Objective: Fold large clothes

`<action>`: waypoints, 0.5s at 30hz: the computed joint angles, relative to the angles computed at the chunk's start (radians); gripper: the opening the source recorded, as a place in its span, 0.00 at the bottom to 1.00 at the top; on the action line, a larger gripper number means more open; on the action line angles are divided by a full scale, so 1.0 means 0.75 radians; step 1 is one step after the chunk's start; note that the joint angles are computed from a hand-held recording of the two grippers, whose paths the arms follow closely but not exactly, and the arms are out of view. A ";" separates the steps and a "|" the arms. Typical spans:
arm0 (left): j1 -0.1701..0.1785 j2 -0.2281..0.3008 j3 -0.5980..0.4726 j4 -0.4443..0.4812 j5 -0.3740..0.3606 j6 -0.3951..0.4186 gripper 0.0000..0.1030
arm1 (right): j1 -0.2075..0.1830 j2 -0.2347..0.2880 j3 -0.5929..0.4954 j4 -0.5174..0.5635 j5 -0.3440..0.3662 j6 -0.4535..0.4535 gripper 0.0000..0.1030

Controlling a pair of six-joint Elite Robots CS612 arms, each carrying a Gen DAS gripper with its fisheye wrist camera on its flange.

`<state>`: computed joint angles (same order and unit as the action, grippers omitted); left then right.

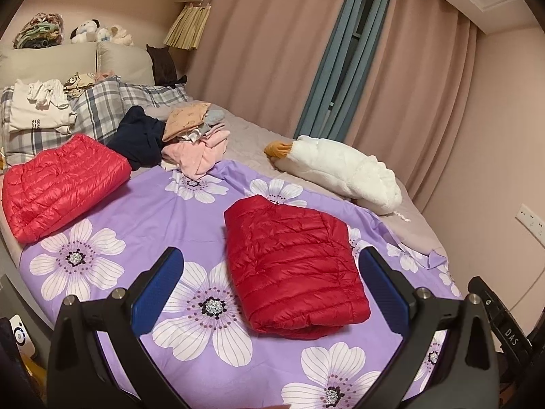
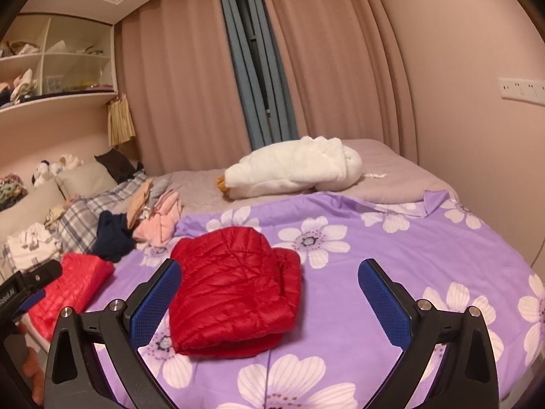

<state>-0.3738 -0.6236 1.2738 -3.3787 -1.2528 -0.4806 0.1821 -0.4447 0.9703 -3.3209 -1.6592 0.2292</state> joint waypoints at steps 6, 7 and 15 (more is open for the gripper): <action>-0.004 -0.002 0.007 -0.021 0.020 0.007 1.00 | 0.001 0.002 -0.004 -0.002 -0.006 -0.014 0.99; -0.004 -0.003 0.006 -0.016 0.018 0.004 1.00 | 0.002 0.001 -0.004 0.002 -0.011 -0.015 0.99; -0.007 -0.003 0.002 0.000 0.023 0.021 1.00 | 0.001 0.005 -0.012 0.014 -0.020 -0.026 0.99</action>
